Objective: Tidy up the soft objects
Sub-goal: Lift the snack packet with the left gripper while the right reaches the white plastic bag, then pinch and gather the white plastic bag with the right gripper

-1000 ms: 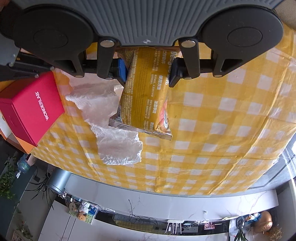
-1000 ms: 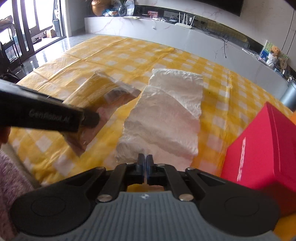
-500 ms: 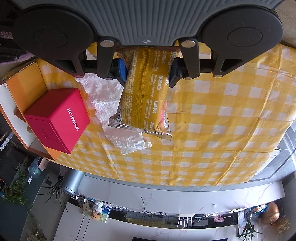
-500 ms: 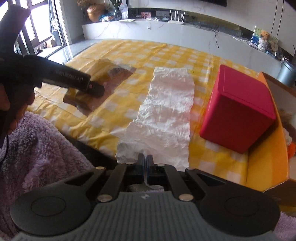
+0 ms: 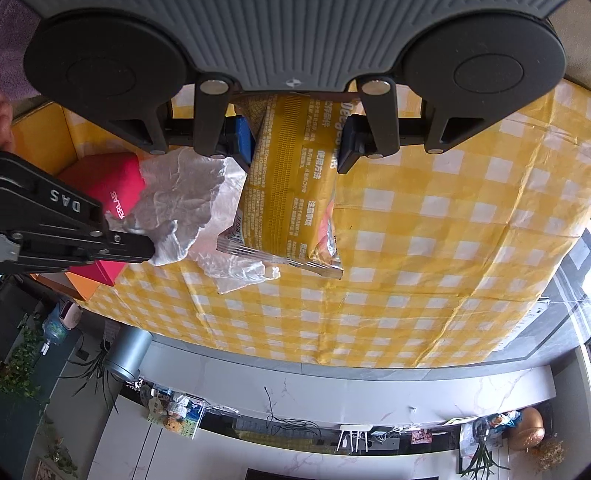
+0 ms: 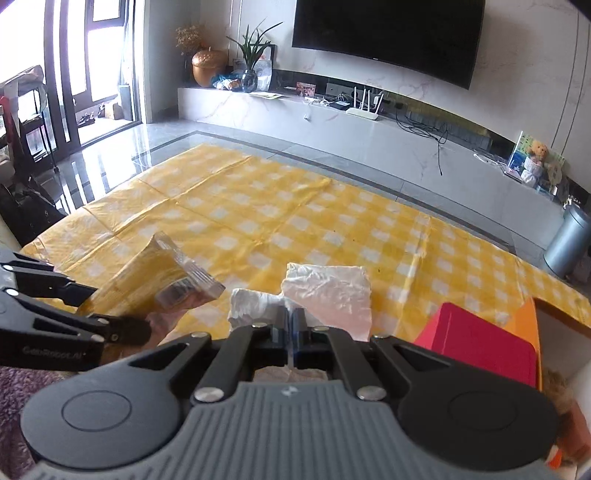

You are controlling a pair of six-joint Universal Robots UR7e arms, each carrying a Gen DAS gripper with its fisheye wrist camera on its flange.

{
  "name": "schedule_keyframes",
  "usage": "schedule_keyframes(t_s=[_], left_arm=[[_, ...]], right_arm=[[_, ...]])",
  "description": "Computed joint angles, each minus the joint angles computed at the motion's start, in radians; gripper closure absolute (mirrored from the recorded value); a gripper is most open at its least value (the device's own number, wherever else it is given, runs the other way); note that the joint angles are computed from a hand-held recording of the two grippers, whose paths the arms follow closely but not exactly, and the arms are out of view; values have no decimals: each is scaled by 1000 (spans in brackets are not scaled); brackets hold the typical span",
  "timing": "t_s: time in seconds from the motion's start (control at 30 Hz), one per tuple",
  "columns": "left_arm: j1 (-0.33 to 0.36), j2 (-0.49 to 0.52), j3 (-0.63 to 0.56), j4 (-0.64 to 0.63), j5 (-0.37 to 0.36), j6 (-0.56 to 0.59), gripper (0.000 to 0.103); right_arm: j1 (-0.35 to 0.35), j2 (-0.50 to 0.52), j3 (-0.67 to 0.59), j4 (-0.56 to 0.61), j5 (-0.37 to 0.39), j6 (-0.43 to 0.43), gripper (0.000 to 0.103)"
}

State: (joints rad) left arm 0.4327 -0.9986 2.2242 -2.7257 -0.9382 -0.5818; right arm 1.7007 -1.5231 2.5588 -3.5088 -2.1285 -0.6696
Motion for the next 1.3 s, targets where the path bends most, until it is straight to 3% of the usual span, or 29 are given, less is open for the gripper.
schedule_keyframes(t_s=[0.27,0.43,0.47,0.5,0.57,0.67,0.77,0.93,0.97,1.03,1.13,1.17,1.3], left_arm=[[76,64,-44,-21,-23,39,51],[104,89,-54,-43,-55,62,51],[108,92,-54,-48,-61,66,51],[111,95,-53,-53,-65,68,51],[115,98,-51,-58,-73,67,51],[113,97,-45,-63,-79,67,51],[109,93,-42,-58,-82,65,51],[101,84,-37,-40,-76,46,51],[99,81,-35,-38,-76,43,51],[93,75,-32,-33,-75,34,51],[79,65,-27,-24,-73,24,51],[74,61,-25,-23,-72,21,51],[43,39,-9,-11,-67,3,51]], right_arm=[[-108,205,-112,3,-6,-59,103],[-136,222,-133,80,-23,-32,95],[-139,199,-126,107,-9,-30,83],[-140,176,-121,139,4,-26,66],[-148,117,-109,228,44,-25,51],[-146,66,-97,331,46,-29,36],[-158,42,-77,377,57,-43,31],[-190,66,-44,338,49,-46,36],[-194,75,-35,314,44,-54,45],[-200,91,-15,246,41,-75,51],[-194,87,-5,221,26,-62,79],[-193,75,-7,242,25,-46,94],[-173,34,9,273,17,-12,100]])
